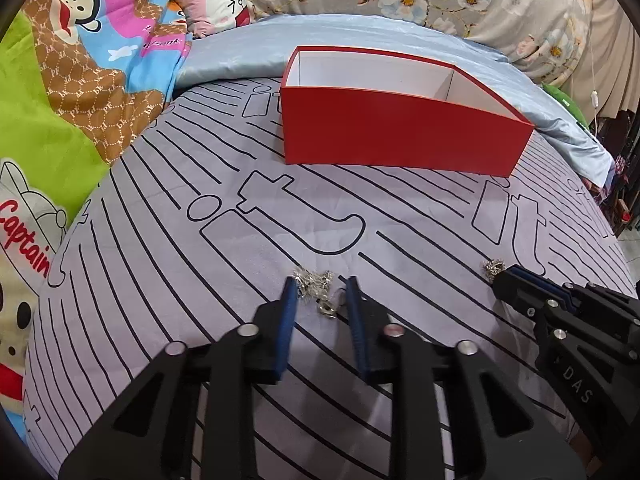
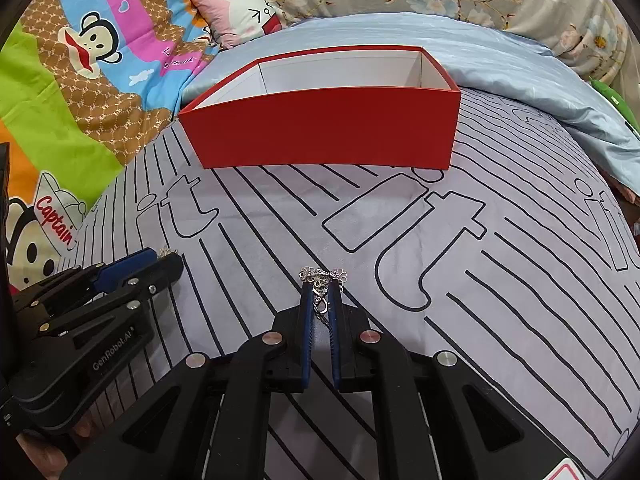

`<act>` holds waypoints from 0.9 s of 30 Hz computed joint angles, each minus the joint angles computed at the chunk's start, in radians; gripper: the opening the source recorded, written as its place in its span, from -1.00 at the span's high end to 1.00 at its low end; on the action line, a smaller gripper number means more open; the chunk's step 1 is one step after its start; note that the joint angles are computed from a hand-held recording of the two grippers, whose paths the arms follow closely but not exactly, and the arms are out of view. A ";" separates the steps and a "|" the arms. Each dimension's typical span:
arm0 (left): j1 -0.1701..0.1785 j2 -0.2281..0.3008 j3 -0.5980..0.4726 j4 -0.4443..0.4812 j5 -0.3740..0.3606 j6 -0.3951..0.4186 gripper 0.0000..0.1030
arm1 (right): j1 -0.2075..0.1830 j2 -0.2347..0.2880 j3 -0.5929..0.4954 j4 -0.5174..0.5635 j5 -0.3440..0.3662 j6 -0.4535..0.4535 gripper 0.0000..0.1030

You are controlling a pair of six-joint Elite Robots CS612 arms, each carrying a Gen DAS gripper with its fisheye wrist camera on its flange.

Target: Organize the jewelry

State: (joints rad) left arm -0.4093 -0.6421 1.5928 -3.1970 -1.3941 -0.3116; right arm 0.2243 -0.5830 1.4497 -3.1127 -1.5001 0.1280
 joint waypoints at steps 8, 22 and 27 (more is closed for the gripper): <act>0.009 0.001 0.002 -0.021 -0.041 -0.007 0.80 | -0.003 -0.002 0.004 -0.002 0.007 0.004 0.86; 0.001 -0.034 0.023 -0.048 -0.047 0.003 0.81 | -0.014 -0.037 0.049 -0.072 0.030 0.021 0.86; -0.002 -0.048 0.019 -0.068 -0.052 0.019 0.81 | -0.019 -0.052 0.057 -0.105 0.028 0.018 0.86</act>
State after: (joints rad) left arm -0.4114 -0.6899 1.6114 -3.2650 -1.4464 -0.2924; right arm 0.2048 -0.6347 1.5070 -3.2179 -1.4719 0.1460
